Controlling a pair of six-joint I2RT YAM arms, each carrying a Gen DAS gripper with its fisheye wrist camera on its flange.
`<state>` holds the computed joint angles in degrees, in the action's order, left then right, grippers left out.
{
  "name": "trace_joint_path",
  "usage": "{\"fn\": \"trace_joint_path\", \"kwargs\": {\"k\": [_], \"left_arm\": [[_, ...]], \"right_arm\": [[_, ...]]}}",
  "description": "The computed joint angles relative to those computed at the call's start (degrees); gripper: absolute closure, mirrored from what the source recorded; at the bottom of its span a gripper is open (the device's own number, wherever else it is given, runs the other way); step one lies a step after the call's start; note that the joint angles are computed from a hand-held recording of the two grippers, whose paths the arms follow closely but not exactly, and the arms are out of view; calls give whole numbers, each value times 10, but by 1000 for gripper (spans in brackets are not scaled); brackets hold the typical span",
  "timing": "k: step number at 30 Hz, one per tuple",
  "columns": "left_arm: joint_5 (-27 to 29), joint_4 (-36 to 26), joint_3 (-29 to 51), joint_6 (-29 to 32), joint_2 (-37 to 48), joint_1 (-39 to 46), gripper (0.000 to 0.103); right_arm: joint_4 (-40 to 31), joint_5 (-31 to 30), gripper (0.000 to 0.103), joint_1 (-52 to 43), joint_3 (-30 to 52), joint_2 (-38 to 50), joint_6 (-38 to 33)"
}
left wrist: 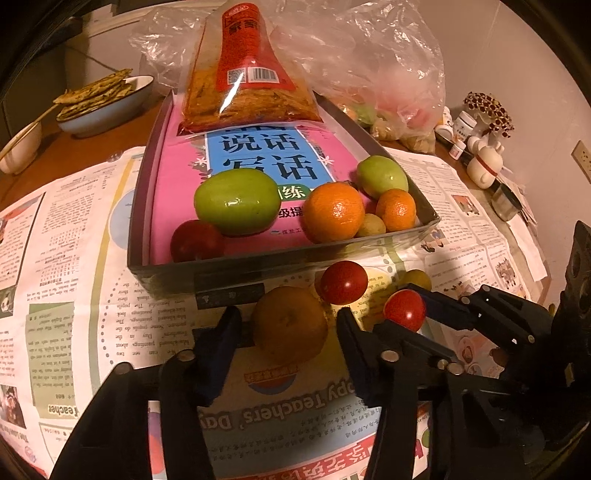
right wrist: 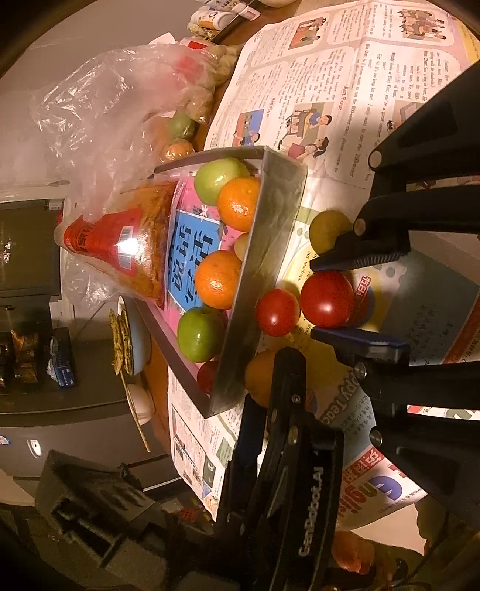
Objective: Organize fruits
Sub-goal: 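Move the right tool to the red tomato while the left tool approaches the brown kiwi, then grasp the red tomato with the right tool while the left tool grasps the kiwi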
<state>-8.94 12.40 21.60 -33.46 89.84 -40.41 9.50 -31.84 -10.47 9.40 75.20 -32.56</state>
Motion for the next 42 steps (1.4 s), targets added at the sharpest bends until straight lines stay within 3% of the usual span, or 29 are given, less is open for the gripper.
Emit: {"fn": "trace_joint_path", "kwargs": {"k": [4, 10, 27, 42], "left_arm": [[-2, 1, 3, 1, 6, -1, 59], [-7, -5, -2, -3, -7, -5, 60], [-39, -75, -33, 1, -155, 12, 60], [-24, -61, 41, 33, -62, 30, 60]], "right_arm": [[-16, -11, 73, -14, 3, -10, -7], [-34, -30, 73, -32, 11, -13, -16], [-100, -75, 73, -76, 25, -62, -29], [-120, -103, 73, -131, 70, -35, -34]]}}
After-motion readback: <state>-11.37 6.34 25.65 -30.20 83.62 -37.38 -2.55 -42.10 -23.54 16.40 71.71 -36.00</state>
